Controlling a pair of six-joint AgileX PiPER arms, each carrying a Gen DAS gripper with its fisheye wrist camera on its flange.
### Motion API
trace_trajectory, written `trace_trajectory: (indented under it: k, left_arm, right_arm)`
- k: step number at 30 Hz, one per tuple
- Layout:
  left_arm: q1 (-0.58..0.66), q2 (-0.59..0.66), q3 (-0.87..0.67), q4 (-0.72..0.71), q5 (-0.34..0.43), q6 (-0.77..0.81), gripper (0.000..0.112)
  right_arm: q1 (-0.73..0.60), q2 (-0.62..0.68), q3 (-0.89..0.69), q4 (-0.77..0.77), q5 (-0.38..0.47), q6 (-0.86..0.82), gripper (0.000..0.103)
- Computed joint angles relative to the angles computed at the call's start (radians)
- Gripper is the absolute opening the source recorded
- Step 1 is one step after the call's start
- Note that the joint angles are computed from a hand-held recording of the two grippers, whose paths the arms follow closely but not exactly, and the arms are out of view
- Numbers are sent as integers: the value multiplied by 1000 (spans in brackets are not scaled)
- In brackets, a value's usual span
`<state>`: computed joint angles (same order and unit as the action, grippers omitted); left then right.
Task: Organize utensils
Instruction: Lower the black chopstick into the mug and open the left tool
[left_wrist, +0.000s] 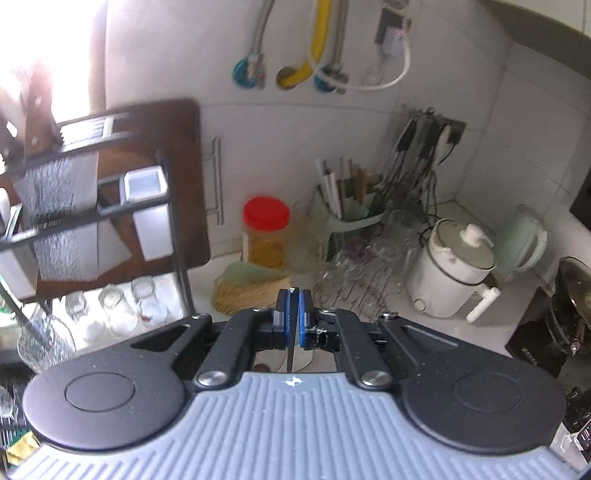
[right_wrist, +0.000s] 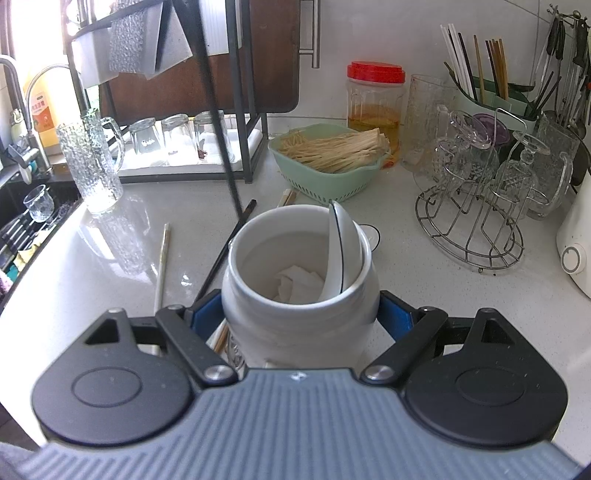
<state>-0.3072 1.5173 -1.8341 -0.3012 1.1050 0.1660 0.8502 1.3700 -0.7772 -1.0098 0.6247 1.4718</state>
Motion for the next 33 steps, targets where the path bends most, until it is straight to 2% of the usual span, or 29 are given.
trace_trajectory:
  k: [4, 16, 28, 33]
  left_arm:
    - [-22, -3, -51, -2, 22, -10, 5]
    - [-54, 25, -76, -22, 68, -10, 5]
    - [-68, 33, -187, 15, 80, -41, 5]
    - [-82, 12, -187, 15, 81, -45, 5]
  right_arm:
    - [-3, 2, -3, 1, -2, -3, 90]
    - [-7, 4, 10, -33, -21, 19, 90]
    - [-12, 6, 16, -54, -29, 42, 90]
    - [-10, 9, 13, -56, -26, 46, 90]
